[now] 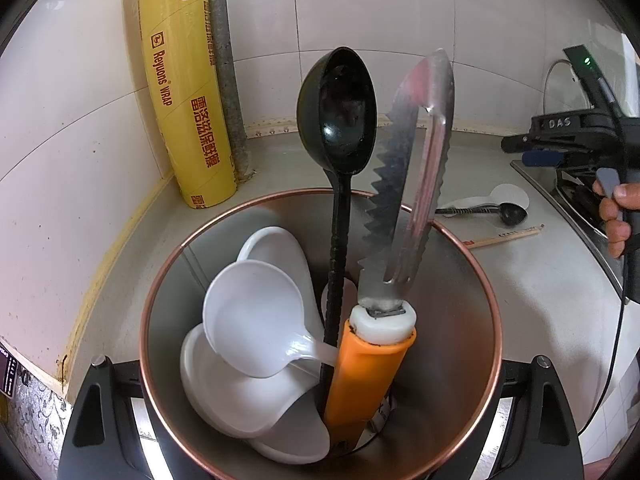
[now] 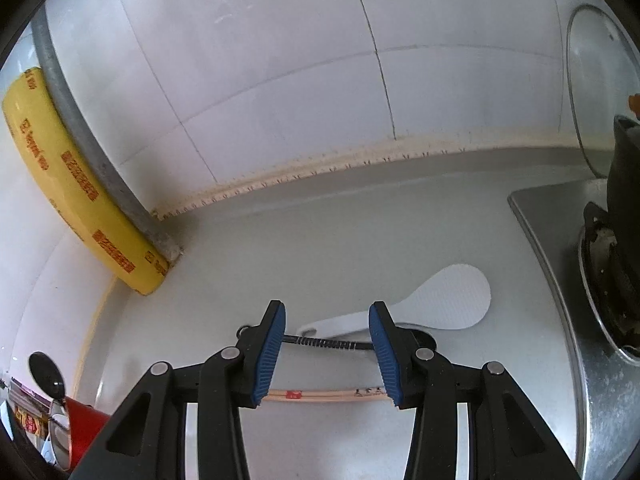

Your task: Organize utensils

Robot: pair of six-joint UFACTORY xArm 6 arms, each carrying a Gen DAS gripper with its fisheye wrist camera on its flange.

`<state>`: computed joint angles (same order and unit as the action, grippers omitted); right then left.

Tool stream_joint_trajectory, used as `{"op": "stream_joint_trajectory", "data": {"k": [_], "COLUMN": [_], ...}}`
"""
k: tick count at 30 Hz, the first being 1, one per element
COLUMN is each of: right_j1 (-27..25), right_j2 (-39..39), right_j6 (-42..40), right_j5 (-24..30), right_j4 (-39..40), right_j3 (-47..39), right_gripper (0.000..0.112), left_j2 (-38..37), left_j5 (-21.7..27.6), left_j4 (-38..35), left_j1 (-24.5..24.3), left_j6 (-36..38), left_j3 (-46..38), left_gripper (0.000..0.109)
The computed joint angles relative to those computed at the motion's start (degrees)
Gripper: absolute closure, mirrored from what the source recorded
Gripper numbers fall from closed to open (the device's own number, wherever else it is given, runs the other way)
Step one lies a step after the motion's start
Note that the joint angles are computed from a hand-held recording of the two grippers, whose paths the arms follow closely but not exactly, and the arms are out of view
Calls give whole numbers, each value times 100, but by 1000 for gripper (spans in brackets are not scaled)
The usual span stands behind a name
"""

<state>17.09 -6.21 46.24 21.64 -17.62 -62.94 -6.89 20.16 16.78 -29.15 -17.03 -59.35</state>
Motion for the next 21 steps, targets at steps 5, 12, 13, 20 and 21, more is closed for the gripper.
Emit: {"op": "stream_joint_trajectory", "data": {"k": [5,12,13,20,21], "right_j1": [-120,-182,-186,-223,-206], "right_j2": [131,306,351,595,614], "right_j6": [-145,-438,-408,-531,-498], "right_j5": [274,635,667,624,643], "right_j4": [128,294,247,241,195], "right_j3": [23,86,71,-4,-13], "right_gripper": [54,12,9,9,9], "left_j2": [-1,123,126,138,143], "left_j5": [1,184,177,31,19], "left_j4": [-23,-392,-415,-345,-319], "left_j1": [-1,-1,4,26,30], "left_j6": [25,297,312,320,309], "left_j3": [4,-81,-76,-74,-78], "left_gripper": [18,18,18,18,18]}}
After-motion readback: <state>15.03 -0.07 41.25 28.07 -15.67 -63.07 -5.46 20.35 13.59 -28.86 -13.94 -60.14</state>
